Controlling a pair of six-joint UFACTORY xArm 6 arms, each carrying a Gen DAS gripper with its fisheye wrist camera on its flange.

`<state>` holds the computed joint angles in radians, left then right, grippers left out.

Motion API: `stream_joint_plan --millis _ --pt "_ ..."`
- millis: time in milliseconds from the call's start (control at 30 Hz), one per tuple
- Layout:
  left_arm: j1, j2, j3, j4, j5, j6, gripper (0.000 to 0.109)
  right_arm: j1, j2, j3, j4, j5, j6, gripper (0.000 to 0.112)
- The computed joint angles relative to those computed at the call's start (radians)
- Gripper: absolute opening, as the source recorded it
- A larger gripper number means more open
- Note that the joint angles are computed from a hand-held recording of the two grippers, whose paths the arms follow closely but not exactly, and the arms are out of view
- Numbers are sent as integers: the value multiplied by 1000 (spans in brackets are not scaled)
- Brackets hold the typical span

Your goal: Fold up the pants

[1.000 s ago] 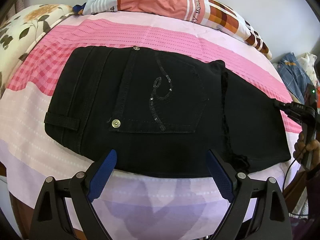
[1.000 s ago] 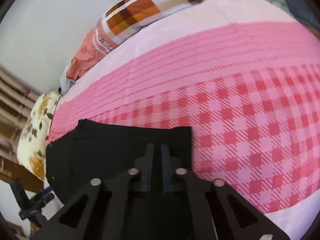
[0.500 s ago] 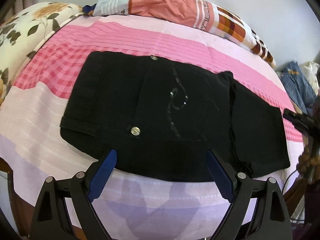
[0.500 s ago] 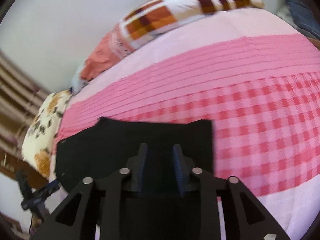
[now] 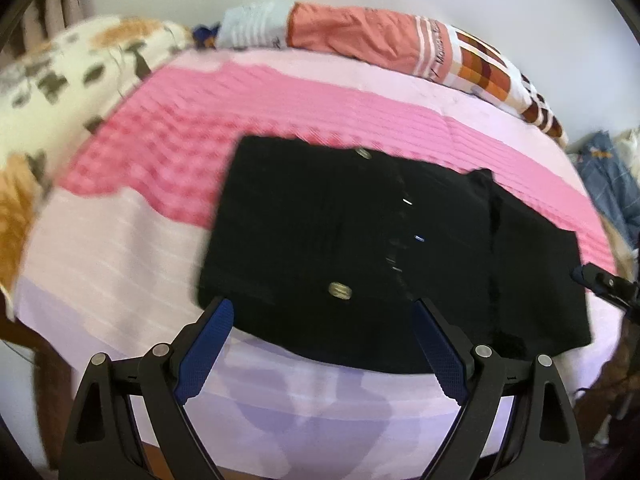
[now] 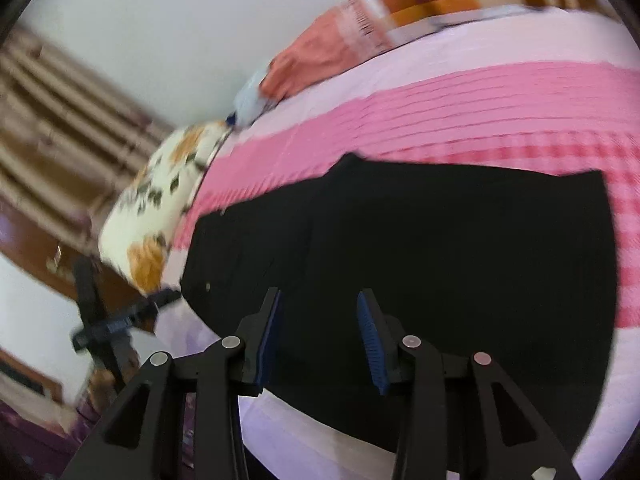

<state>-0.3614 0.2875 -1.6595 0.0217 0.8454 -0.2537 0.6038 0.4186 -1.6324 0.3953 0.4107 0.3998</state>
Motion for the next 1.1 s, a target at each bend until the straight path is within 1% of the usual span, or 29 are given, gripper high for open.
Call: stream_joint_plan --millis 67,133,200,267,300,333,433,500,533,633,667,733,767,800,833,867,900,967,1000,1033,1067,1100 --pt "16 -6 7 56 -8 -1 90 9 58 -80 8 32 -16 38" --pt "35 -5 13 77 -12 23 90 12 94 -128 14 48 -14 40" --pt "52 1 19 82 -22 52 90 11 116 -155 21 61 -5 46" --pt "72 8 30 93 -37 64 90 12 127 -165 36 65 5 46" --pt "82 22 20 82 -31 71 90 12 124 -160 43 64 6 48" --pt "92 30 15 50 -30 89 90 11 124 -157 49 64 8 49" --pt "138 53 14 -190 -58 232 90 10 131 -164 45 75 26 51" --pt "149 72 -2 -263 -71 287 90 10 135 -168 52 79 28 51" --pt "153 88 -22 -290 -64 313 90 11 140 -175 50 81 34 51" --pt "171 157 -121 -431 9 449 90 9 157 -202 32 105 60 54" --pt "175 195 -177 -448 49 486 90 9 161 -208 28 111 68 56" --pt "176 260 -271 -416 115 488 89 9 167 -217 26 117 79 57" --pt "182 303 -331 -434 161 502 89 8 171 -223 23 120 86 57" --pt "191 333 -371 -478 194 529 89 8 174 -228 17 125 99 59" --pt "196 341 -380 -515 197 559 89 7 175 -229 14 126 107 60" --pt "201 368 -422 -551 233 602 89 6 177 -230 16 127 115 63" --pt "198 383 -449 -544 252 617 89 6 177 -229 17 127 120 64" --pt "168 417 -518 -436 280 631 87 4 179 -229 33 127 130 65" --pt "148 415 -518 -375 266 642 83 4 179 -228 33 128 140 65" --pt "128 409 -510 -319 243 650 82 3 179 -226 35 127 147 65" --pt "104 387 -473 -256 193 640 82 2 177 -221 40 124 151 65" --pt "96 378 -457 -233 171 634 82 2 176 -219 40 122 157 66"
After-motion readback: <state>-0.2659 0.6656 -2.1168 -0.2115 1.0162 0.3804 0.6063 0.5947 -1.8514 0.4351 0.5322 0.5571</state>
